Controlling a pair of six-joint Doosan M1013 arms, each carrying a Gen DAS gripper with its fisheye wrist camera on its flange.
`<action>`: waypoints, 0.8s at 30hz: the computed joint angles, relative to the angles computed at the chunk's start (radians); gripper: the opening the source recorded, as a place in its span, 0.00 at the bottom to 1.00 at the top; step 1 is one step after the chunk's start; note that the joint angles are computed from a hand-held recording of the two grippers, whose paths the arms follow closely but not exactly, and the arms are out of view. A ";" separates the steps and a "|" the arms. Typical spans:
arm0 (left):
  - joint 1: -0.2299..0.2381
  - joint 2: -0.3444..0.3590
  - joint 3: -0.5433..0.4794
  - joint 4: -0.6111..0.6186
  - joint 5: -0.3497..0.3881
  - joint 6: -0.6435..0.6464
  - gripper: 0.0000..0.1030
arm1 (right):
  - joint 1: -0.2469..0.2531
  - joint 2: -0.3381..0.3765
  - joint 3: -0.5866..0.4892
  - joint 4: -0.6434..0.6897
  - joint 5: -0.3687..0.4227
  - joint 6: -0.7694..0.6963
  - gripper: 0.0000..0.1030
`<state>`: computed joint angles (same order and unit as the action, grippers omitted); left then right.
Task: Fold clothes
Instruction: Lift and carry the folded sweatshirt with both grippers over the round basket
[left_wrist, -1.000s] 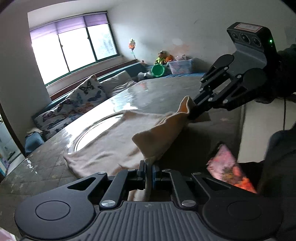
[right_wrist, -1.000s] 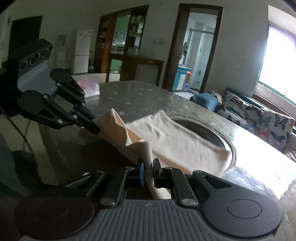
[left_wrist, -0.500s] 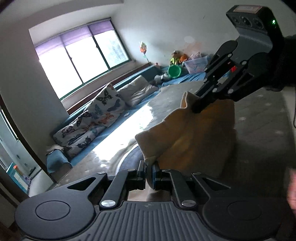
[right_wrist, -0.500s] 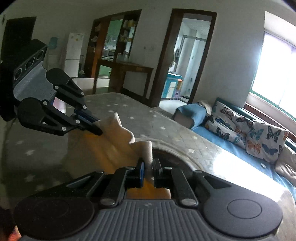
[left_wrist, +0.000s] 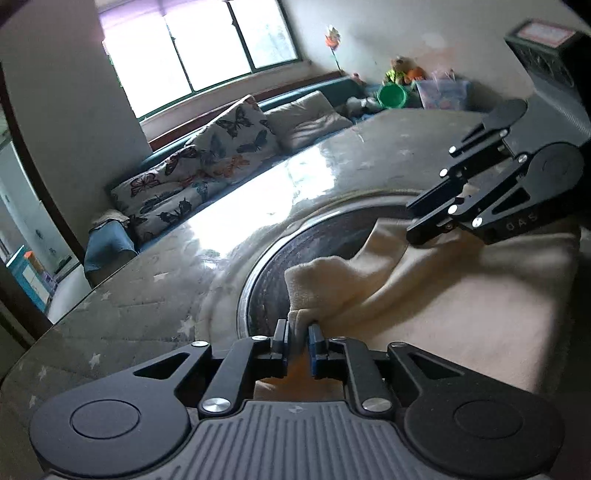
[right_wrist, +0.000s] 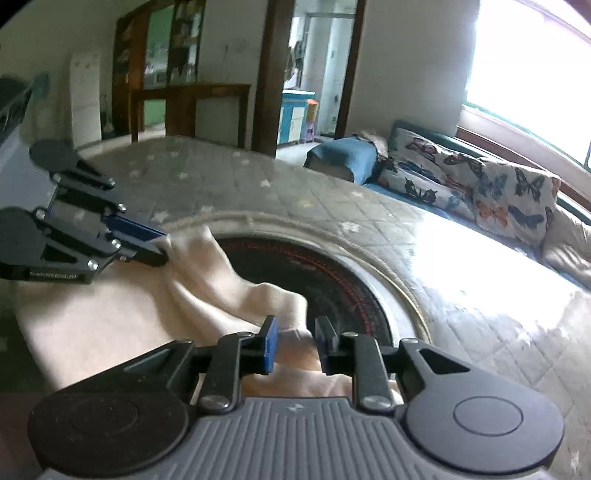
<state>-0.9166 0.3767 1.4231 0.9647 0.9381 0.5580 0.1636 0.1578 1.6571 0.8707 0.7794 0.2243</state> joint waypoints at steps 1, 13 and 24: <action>-0.006 -0.004 0.006 0.036 0.015 -0.035 0.33 | -0.010 -0.009 0.010 0.030 -0.010 -0.012 0.37; -0.071 -0.052 0.046 0.061 -0.055 -0.200 0.33 | -0.080 -0.062 0.077 0.071 0.050 0.049 0.38; -0.115 -0.055 0.072 0.069 0.007 -0.359 0.44 | -0.084 -0.066 0.083 0.124 0.039 0.077 0.66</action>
<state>-1.0312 0.3215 1.4948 1.0335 0.9449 0.1985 0.0796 0.0914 1.7401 0.9948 0.8188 0.3013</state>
